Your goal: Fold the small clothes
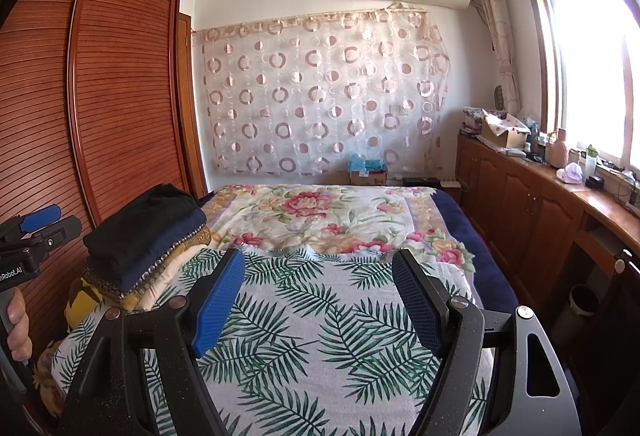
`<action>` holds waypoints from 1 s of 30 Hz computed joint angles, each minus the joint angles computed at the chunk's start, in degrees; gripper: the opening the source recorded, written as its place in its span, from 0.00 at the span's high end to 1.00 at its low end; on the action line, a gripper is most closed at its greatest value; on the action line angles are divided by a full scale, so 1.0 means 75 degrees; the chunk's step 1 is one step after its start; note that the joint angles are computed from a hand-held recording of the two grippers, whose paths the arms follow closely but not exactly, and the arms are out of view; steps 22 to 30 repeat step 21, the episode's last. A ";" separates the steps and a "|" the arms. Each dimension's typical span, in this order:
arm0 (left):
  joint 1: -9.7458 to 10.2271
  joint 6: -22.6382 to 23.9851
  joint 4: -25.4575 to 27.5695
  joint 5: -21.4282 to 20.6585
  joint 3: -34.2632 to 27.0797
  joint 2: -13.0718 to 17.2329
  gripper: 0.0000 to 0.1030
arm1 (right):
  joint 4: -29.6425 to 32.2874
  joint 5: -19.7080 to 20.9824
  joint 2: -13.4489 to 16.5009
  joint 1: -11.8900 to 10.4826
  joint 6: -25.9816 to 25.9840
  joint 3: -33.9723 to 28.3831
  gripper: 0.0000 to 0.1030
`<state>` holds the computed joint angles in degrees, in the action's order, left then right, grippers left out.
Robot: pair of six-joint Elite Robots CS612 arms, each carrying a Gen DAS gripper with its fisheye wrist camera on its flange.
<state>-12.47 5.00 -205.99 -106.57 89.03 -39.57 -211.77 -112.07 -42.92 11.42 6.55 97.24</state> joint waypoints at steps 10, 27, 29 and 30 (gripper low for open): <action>0.0003 0.0011 -0.0025 -0.0008 -0.0005 0.0022 0.19 | -0.0040 0.0027 -0.0004 -0.0017 0.0017 0.0029 0.25; 0.0013 0.0022 -0.0045 -0.0019 -0.0019 0.0046 0.19 | -0.0045 0.0013 0.0009 -0.0022 0.0013 0.0004 0.25; 0.0013 0.0022 -0.0045 -0.0019 -0.0019 0.0046 0.19 | -0.0045 0.0013 0.0009 -0.0022 0.0013 0.0004 0.25; 0.0013 0.0022 -0.0045 -0.0019 -0.0019 0.0046 0.19 | -0.0045 0.0013 0.0009 -0.0022 0.0013 0.0004 0.25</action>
